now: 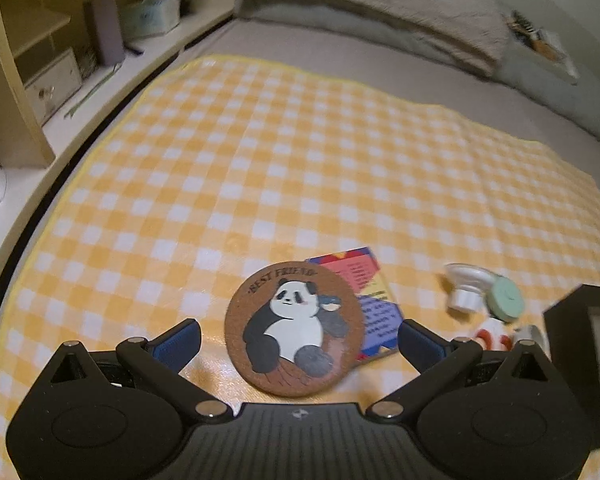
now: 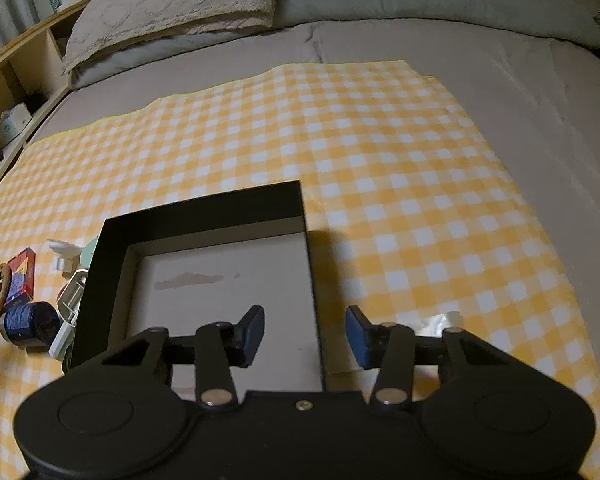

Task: Organize rigid objects
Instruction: 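Move the left gripper to the panda coaster and close on it, then carry the panda coaster with the left gripper into the black box and release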

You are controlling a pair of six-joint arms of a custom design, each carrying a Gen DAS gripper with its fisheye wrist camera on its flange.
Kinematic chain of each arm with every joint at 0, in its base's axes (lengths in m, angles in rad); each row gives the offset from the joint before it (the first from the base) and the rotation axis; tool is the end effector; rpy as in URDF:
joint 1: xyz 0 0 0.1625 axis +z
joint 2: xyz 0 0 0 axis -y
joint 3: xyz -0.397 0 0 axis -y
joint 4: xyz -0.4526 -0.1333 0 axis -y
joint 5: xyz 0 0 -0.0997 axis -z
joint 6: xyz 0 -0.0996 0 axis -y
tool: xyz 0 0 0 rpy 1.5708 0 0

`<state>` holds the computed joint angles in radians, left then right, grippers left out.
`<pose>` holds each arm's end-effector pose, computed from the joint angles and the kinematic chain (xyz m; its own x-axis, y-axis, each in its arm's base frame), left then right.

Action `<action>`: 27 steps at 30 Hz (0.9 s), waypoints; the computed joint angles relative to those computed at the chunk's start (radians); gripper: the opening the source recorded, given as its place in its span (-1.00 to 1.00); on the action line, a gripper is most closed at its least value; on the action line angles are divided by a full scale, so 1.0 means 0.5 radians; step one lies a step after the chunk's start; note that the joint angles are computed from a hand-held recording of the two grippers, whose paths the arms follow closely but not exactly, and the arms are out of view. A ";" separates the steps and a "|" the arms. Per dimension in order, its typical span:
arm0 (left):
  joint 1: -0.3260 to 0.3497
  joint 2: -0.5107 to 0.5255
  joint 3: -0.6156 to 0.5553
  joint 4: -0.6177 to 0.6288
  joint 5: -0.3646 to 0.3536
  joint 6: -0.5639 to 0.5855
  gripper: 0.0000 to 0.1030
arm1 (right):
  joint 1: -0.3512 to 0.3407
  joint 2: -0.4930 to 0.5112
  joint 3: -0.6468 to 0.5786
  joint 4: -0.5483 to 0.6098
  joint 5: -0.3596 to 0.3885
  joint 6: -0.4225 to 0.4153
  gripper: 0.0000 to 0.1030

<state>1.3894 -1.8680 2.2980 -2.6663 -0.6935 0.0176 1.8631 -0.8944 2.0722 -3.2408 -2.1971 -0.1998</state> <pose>0.1320 -0.4440 0.3649 -0.7118 -0.3381 -0.6157 0.1545 0.7798 -0.6067 0.2296 -0.5030 0.0300 -0.7882 -0.1363 0.6001 -0.4187 0.8334 -0.3606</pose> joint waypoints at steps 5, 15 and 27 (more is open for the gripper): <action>0.083 0.130 -0.093 0.061 -0.074 -0.088 1.00 | 0.003 0.049 -0.061 0.076 -0.017 0.005 -0.16; 0.178 0.334 -0.192 -0.016 -0.025 -0.088 1.00 | 0.003 0.113 -0.144 0.196 -0.085 0.014 -0.37; 0.264 0.376 -0.249 -0.060 -0.095 -0.028 0.91 | -0.004 0.141 -0.191 0.284 -0.158 0.038 -0.66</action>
